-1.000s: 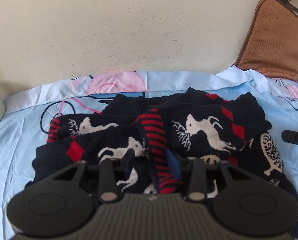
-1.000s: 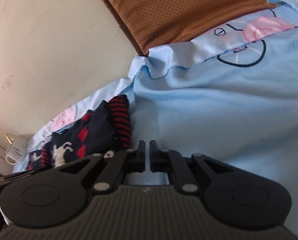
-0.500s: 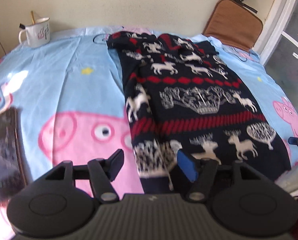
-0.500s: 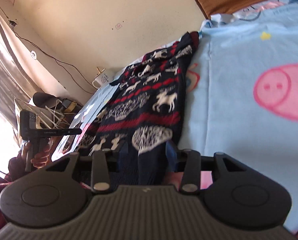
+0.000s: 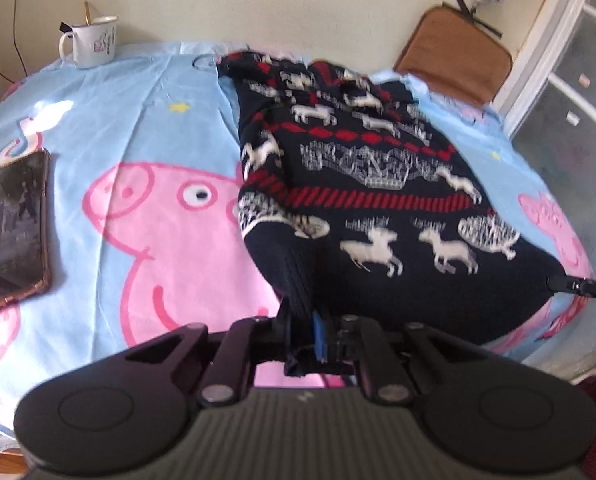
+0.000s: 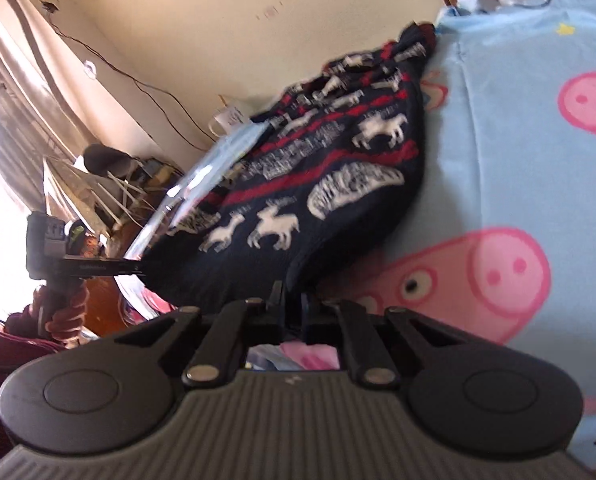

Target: Fold small clothes

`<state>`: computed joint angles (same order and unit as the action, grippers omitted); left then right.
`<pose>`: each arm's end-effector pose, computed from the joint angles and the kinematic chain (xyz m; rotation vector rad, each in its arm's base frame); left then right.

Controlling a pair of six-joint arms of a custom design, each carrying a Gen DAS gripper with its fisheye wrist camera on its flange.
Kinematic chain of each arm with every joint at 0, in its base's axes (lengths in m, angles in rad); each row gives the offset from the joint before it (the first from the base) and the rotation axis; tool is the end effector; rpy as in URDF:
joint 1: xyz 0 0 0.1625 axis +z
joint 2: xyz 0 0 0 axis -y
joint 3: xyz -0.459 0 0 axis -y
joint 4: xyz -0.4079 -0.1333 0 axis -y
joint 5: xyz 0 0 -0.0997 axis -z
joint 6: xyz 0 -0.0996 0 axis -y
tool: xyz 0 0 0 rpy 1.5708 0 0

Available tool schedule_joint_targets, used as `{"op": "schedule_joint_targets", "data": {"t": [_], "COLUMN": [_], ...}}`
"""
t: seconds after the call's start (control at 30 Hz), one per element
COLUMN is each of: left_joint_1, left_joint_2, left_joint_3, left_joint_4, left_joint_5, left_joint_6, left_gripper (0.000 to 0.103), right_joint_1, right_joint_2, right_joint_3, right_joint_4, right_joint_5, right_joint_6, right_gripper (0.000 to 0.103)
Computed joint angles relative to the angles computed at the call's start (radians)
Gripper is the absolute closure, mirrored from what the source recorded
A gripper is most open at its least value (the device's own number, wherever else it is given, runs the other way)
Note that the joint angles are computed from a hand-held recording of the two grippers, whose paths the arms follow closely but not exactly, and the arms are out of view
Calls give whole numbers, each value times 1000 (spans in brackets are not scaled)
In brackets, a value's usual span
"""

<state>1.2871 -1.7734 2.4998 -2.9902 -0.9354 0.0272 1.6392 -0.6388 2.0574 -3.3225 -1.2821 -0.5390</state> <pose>0.0894 -0.3807 0.3432 0.0913 2.4479 -0.9734 0.1993 -0.5434 -0.0246 -0.9302 2.7322 -0.5695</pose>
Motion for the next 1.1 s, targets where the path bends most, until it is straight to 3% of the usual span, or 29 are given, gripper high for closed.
{"op": "schedule_joint_targets", "data": {"t": [0.07,0.2,0.3,0.33,0.37,0.43,0.47,0.53,0.63,0.7,0.77,0.83,0.9,0.97,1.0,1.03,1.1], "left_joint_1": [20,86,121,133,142,148,154,175,180,177,165,143,132,150,162,173,190], "left_joint_2": [15,118,246,296,344,437,452,436,405,394,403,436,463,460,460,460,464], "left_joint_3": [-36,-177,-322,-379,-432,-519,-538,-528,-478,-455,-451,-452,-456,-457,-459,-461,-470], "left_joint_4": [-74,-160,-157,-146,-130,-116,-95,-99,-179,-212,-219,-279,-340,-341,-340,-333,-281], "left_joint_5": [-45,-143,-128,-116,-90,41,62,-20,-106,-163,-167,-80,13,15,5,-10,-48], "left_joint_6": [4,-17,-27,-38,-44,-60,-85,-75,3,64,101,155,189,174,167,163,155], "left_gripper": [94,94,92,88,74,63,63,62,62,62,62,60,52,30,24,20,22], "right_joint_1": [5,44,69,80,90,114,124,120,101,102,116,142,166,175,173,167,156], "right_joint_2": [-7,26,87,123,163,243,274,284,243,224,224,248,275,294,303,309,315], "right_joint_3": [-18,-137,-296,-363,-431,-561,-617,-637,-566,-550,-570,-607,-630,-641,-649,-659,-682], "right_joint_4": [-42,-85,-62,-62,-65,-79,-62,-50,-29,66,184,228,180,93,61,52,93], "right_joint_5": [46,56,13,-18,-51,-175,-249,-270,-159,-108,-93,-161,-252,-328,-348,-351,-360], "right_joint_6": [1,84,170,200,228,216,195,218,151,91,61,32,-32,-50,-45,-36,-7], "right_gripper": [93,93,93,93,91,77,53,51,51,51,51,51,51,49,45,44,44]}}
